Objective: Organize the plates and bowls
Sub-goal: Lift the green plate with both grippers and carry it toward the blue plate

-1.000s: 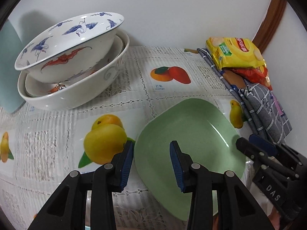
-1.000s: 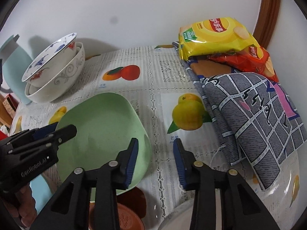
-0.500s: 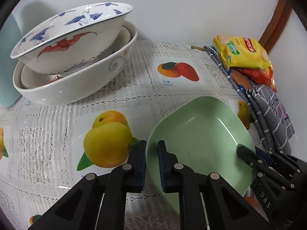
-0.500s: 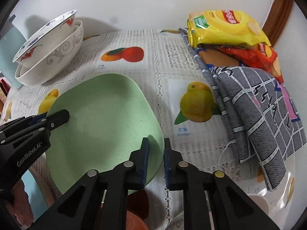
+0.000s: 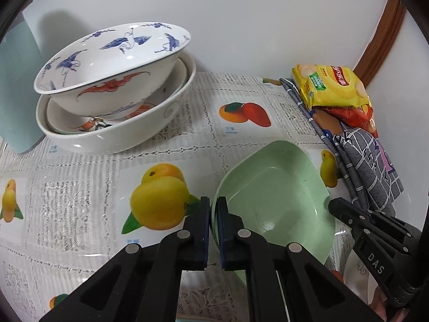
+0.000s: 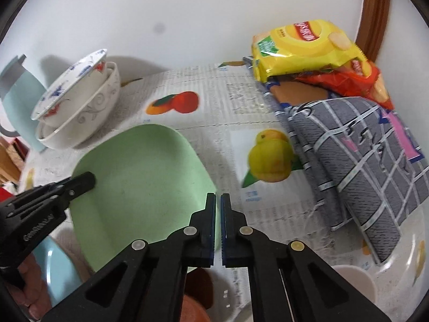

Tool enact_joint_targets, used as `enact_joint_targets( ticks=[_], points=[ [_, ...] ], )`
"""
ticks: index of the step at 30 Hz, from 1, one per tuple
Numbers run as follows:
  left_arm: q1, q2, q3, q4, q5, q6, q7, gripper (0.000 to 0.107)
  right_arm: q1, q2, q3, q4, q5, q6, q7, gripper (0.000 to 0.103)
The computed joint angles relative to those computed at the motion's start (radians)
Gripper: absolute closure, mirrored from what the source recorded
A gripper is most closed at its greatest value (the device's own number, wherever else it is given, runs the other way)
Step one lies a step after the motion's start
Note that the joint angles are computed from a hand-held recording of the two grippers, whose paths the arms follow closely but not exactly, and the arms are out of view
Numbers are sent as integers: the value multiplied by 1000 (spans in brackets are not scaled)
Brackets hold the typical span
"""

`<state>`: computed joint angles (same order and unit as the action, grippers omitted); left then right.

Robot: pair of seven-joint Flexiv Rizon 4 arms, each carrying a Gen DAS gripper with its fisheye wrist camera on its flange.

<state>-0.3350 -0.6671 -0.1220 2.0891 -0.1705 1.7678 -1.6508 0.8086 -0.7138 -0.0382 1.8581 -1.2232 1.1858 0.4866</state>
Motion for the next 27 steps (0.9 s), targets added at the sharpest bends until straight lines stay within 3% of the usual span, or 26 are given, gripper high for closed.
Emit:
enact_joint_targets(
  ticks=[2, 6, 9, 12, 15, 17, 19, 23, 27],
  points=[
    [-17, 2, 22, 0, -6, -16, -1, 101, -2, -5, 7, -9, 6, 12, -7, 100],
    [-9, -2, 29, 1, -18, -45, -11, 101, 20, -21, 40, -44, 122, -89, -108, 97],
    [20, -5, 9, 4, -15, -52, -13, 99, 24, -32, 31, -49, 145, -62, -124, 88],
    [-18, -15, 49, -12, -18, -72, -18, 98, 34, -49, 40, -74, 201, -89, -176, 85],
    [27, -31, -2, -13, -5, -60, -6, 95, 37, -78, 46, -100, 263, -83, -226, 85],
    [20, -39, 3, -18, -3, -50, -7, 94, 40, -91, 40, -106, 294, -53, -235, 87],
    [9, -44, 13, -20, -3, -36, -10, 94, 70, -90, 1, -99, 290, -32, -206, 90],
    [54, -37, -34, 3, 13, 16, -11, 97, 114, -67, -64, -71, 231, -16, -125, 94],
    [64, 2, -45, 36, 25, 54, -21, 97, 129, -24, -123, -25, 90, 45, 24, 96]
  ],
)
